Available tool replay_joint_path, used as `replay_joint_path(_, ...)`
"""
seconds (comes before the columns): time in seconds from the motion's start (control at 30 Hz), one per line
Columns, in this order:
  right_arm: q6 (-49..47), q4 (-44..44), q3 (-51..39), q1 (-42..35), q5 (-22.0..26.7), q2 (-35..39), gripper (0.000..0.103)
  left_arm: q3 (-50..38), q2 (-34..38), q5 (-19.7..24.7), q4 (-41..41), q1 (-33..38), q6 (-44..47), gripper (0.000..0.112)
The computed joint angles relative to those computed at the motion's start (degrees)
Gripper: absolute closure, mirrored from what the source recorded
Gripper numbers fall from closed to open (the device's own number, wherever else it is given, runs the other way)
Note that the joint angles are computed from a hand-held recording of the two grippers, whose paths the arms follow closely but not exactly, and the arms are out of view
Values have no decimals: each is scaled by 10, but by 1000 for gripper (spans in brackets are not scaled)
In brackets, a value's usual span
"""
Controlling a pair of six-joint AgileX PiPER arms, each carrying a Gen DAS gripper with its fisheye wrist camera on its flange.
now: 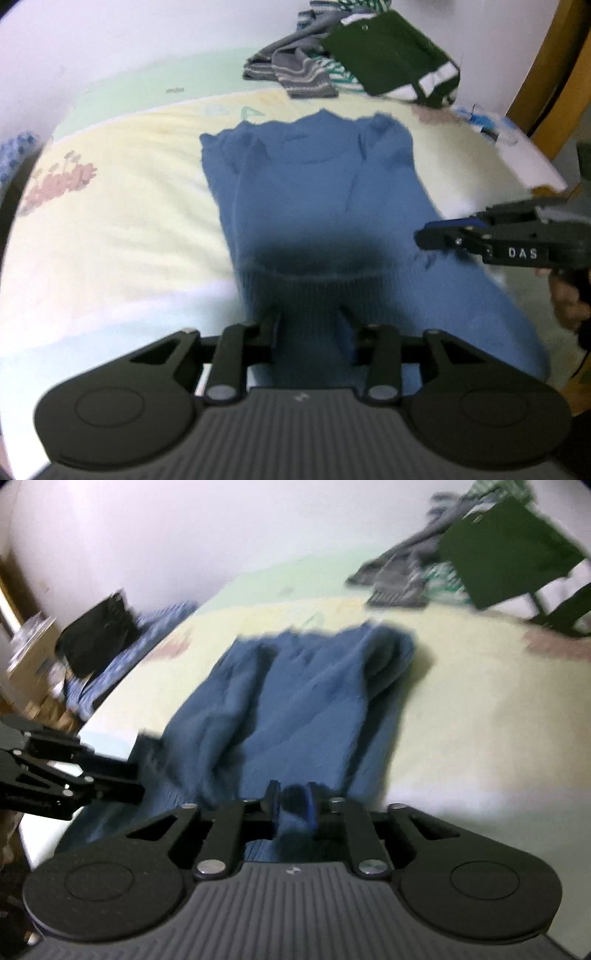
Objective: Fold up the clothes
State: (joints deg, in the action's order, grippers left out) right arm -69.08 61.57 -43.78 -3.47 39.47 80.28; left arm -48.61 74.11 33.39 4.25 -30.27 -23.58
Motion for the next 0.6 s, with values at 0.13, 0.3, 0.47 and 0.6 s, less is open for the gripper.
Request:
replay_joint_path(0.13, 86, -33, -13, 15, -43, 7, 60, -27, 41, -20, 32, 26, -17, 66)
replay_joint_path(0.3, 176, -80, -37, 68, -117, 50, 57, -38, 98, -45, -71, 82, 94, 59)
replay_joint_path(0.47, 193, -72, -94, 59, -108, 105, 56, -43, 120, -78, -194, 137, 254, 50)
replay_joint_path(0.6, 203, -86, -140, 55, -83, 139, 56, -59, 142, -87, -247, 157, 334, 47)
